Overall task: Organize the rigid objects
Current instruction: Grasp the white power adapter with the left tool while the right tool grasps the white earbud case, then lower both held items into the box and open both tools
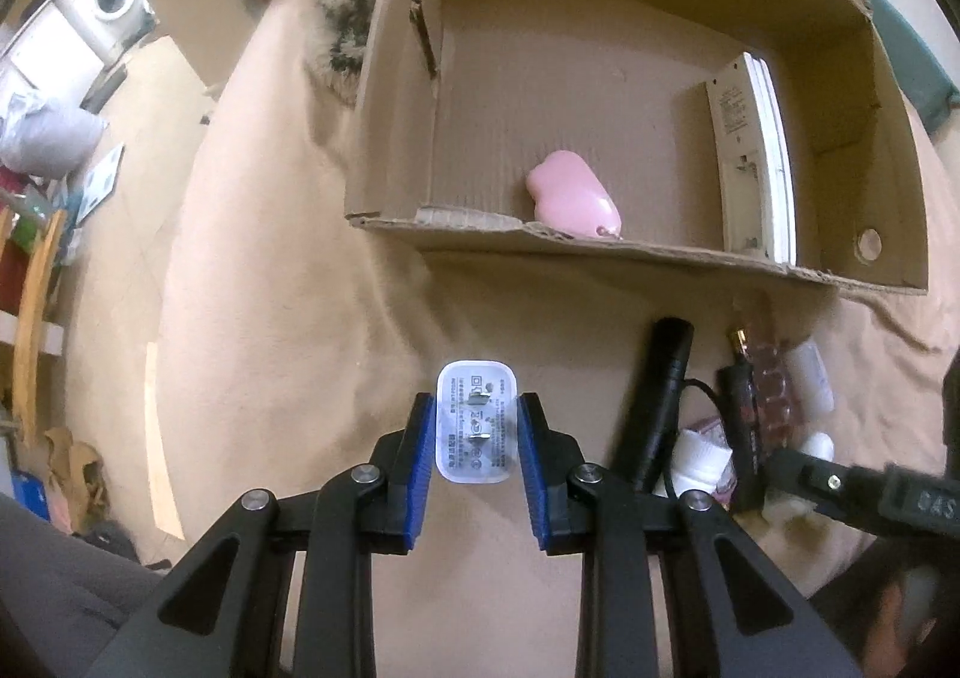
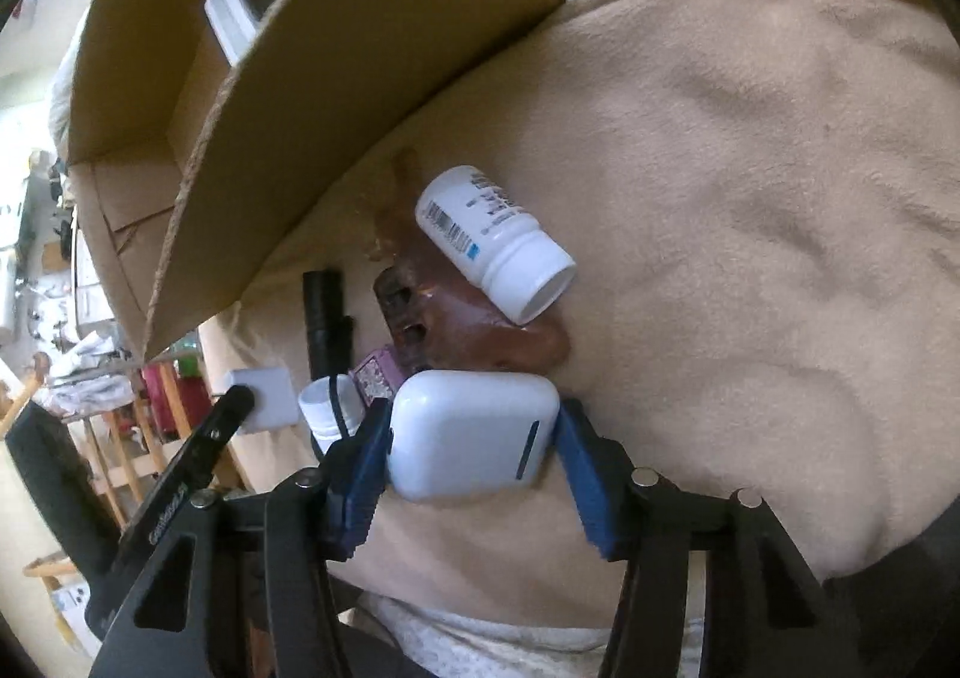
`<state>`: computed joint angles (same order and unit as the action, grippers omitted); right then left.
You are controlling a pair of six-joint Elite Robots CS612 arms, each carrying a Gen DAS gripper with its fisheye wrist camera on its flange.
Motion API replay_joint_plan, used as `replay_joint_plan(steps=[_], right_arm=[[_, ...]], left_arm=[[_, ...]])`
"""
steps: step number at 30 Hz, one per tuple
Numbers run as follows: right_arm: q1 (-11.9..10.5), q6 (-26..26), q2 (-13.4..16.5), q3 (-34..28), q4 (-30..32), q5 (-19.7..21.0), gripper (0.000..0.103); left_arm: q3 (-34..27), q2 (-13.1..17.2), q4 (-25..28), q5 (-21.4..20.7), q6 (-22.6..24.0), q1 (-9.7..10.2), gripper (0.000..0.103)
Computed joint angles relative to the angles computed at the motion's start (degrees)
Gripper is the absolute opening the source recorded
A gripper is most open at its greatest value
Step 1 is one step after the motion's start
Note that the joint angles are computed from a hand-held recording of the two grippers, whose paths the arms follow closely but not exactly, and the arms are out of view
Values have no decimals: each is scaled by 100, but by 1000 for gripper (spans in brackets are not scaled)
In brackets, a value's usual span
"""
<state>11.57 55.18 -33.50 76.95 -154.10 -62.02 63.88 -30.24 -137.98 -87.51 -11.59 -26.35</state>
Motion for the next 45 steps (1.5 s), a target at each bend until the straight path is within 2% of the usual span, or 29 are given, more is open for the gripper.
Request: replay_joint_plan(steps=[5,9,10,11,12,15,17,21,23,26,29,34,39,45], right_arm=[[101,-461,-119,-15,-128,-468,53],[257,-1034,-238,-107,-20,-1276,51],[300,-1177,-268,-121,-34,-1487,46],[348,-1333,-295,-139,-64,-1714,30],[390,-1502,-317,-170,-40,-1909,22],[463,-1696,-349,-176,-275,-2232,22],[422,-1723,-350,-138,-373,-2112,22],[305,-1352,-304,-39,-681,-1597,22],[240,-1143,-364,164,-1103,-1398,22],[197,-978,-432,349,-1662,-1313,22],[177,-989,-483,432,-2016,-1313,22],[199,-1318,-539,377,-1888,-1488,22],[222,-1440,-575,352,-2039,-1832,22],[193,-1865,-619,220,-2129,-2216,22]], left_arm=[[-37,59,133,-213,-217,85,24],[64,9,-56,-139,-162,96,24],[124,-23,-137,-38,-122,85,24],[192,-75,-190,30,-125,79,24],[217,-94,-220,60,-145,87,24],[309,-144,-377,129,-226,110,24],[335,-159,-432,167,-225,131,24],[295,-137,-444,137,-268,163,24],[403,-198,-581,135,-233,165,24],[708,-365,-924,217,-175,114,24],[906,-512,-1167,234,-144,97,24],[1165,-733,-1589,395,-147,128,24],[1159,-802,-1980,349,-343,184,24],[922,-769,-2322,295,-173,161,24]])
